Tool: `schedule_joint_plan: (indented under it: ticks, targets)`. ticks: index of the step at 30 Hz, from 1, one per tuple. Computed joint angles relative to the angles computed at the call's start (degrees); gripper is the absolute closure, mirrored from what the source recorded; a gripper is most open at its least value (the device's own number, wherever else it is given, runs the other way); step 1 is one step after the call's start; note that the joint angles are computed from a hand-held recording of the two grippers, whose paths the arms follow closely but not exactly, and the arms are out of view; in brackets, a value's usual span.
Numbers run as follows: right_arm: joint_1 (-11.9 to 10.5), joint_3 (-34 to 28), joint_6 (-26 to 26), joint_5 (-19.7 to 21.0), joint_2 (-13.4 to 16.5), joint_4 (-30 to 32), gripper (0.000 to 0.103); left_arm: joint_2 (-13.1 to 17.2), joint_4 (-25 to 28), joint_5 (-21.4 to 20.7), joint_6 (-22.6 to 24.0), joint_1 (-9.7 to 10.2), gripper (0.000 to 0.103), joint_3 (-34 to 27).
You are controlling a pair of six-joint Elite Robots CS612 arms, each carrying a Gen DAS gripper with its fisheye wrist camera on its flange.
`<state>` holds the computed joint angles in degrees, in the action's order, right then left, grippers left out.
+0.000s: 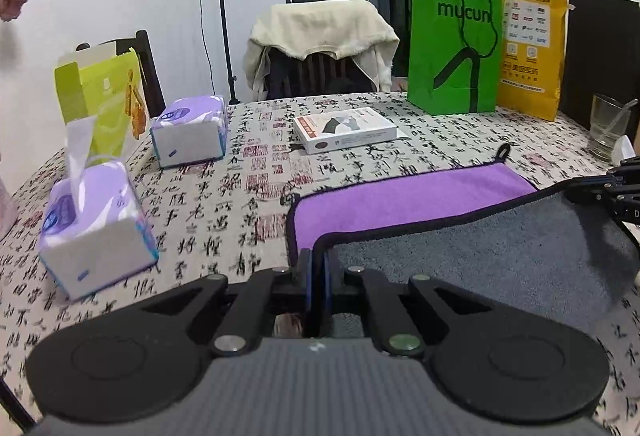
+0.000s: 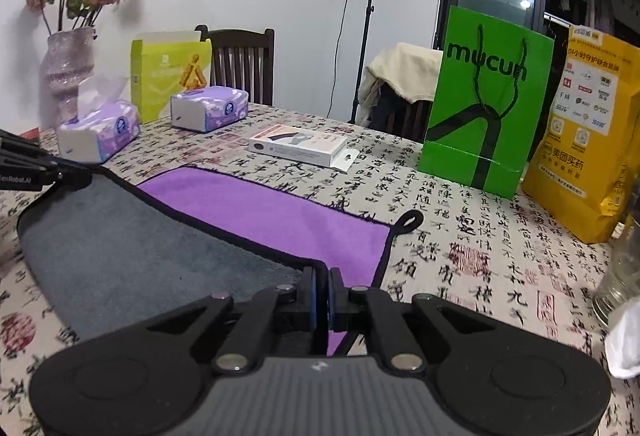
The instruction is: Fold towel
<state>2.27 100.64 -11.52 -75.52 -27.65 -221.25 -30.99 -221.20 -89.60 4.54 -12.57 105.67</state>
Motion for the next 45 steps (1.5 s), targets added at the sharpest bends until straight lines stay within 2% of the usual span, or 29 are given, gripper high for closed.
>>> schedule_joint_plan:
  ticks: [16,26,28,29,30,31,32,34,36,39,40,45]
  targets:
    - [-1.03,-9.55,1.67,2.00,2.10,9.80,0.097,1.52,11.04,-1.19,-1.22,1.09,0.097,-9.65]
    - [-0.89,-16.60,2.08,0.09,4.59,16.91,0.096,4.15,19.42,-0.86,-0.96,1.21,0.096,-16.87]
    - [-0.72,-17.48,2.19,-1.13,5.01,17.78,0.093,4.52,21.32,-0.89,-1.53,1.37,0.089,-17.90]
    - [-0.71,-17.73,2.84,-1.51,5.20,17.71,0.085,4.64,21.89,-0.90,-2.72,1.55,0.068,-18.21]
    - [-0.78,-17.92,3.94,-1.85,5.31,17.96,0.079,4.77,22.08,-1.08,-3.93,1.81,0.038,-18.45]
    - [-0.90,-18.01,5.34,-2.06,5.38,18.14,0.062,4.91,22.18,-1.31,-4.92,2.11,0.028,-18.68]
    - [-1.07,-18.02,6.94,-2.16,5.51,17.82,0.044,5.09,22.01,-1.39,-5.80,2.38,0.023,-18.86]
    - [-1.30,-17.91,9.78,-2.70,5.67,17.24,0.030,5.30,22.80,-1.84,-6.55,2.83,0.022,-19.34]
    - [-1.55,-18.01,11.26,-2.49,5.84,17.10,0.030,5.42,23.88,-2.60,-7.34,3.25,0.013,-19.72]
    - [-1.71,-18.12,12.28,-2.07,5.81,17.46,0.024,5.47,23.54,-2.59,-6.88,3.38,0.007,-19.50]
    - [-1.68,-18.03,12.28,-2.08,5.72,17.52,0.020,5.45,23.40,-2.38,-6.85,3.33,0.006,-19.37]
    - [-1.25,-17.08,11.42,-2.68,5.20,17.27,0.018,5.09,22.15,-1.73,-7.70,3.23,0.004,-17.99]
